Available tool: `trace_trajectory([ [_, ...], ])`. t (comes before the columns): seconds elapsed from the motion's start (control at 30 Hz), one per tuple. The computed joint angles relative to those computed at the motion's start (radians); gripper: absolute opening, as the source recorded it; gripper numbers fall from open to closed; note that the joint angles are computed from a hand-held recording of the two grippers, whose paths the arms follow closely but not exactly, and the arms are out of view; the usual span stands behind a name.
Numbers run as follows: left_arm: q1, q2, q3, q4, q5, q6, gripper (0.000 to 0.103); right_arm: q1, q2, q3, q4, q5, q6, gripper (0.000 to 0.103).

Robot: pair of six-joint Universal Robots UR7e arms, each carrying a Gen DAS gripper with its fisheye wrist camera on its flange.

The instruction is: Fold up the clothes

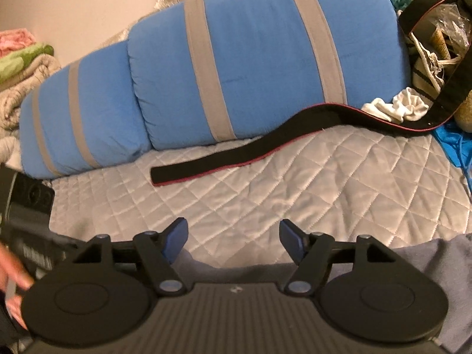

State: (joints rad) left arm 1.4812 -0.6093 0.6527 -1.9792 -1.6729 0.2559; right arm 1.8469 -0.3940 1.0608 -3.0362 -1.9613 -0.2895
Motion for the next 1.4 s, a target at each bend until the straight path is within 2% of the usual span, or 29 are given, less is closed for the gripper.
trace_trajectory([
  [0.13, 0.04, 0.088, -0.166, 0.077, -0.121, -0.138, 0.065, 0.003, 0.017, -0.02, 0.002, -0.057, -0.033, 0.081],
  [0.2, 0.056, 0.098, -0.175, 0.046, -0.156, -0.214, 0.055, 0.001, 0.018, -0.022, 0.01, -0.066, -0.031, 0.081],
  [0.3, 0.06, 0.131, -0.236, 0.07, -0.148, -0.26, 0.025, -0.003, 0.012, -0.016, 0.022, -0.053, -0.035, 0.081],
  [0.33, 0.058, 0.14, -0.257, 0.084, -0.131, -0.264, 0.012, -0.003, 0.011, -0.013, 0.026, -0.046, -0.042, 0.081],
  [0.4, 0.053, 0.144, -0.268, 0.088, -0.096, -0.271, 0.006, -0.002, 0.007, -0.004, 0.031, -0.029, -0.072, 0.081],
  [0.5, 0.042, 0.133, -0.249, 0.061, -0.023, -0.278, 0.004, 0.0, 0.004, 0.01, 0.039, -0.002, -0.127, 0.081],
  [0.63, 0.029, 0.108, -0.197, 0.013, 0.036, -0.261, 0.003, 0.002, 0.005, 0.003, 0.124, 0.012, -0.164, 0.081],
  [0.73, 0.023, 0.091, -0.164, -0.021, 0.057, -0.243, 0.003, 0.014, 0.041, -0.034, 0.148, -0.08, -0.197, 0.081],
  [0.83, 0.016, 0.077, -0.133, -0.054, 0.089, -0.222, 0.003, 0.02, 0.076, -0.082, 0.192, -0.181, -0.192, 0.08],
  [1.03, 0.004, 0.069, -0.099, -0.091, 0.153, -0.198, 0.003, 0.029, 0.11, -0.112, 0.181, -0.271, -0.247, 0.08],
  [1.23, 0.017, 0.104, -0.187, -0.011, 0.141, -0.231, 0.003, 0.033, 0.133, -0.147, 0.182, -0.337, -0.241, 0.084],
  [1.4, 0.029, 0.121, -0.247, 0.019, 0.173, -0.296, 0.003, 0.038, 0.147, -0.164, 0.173, -0.369, -0.254, 0.088],
])
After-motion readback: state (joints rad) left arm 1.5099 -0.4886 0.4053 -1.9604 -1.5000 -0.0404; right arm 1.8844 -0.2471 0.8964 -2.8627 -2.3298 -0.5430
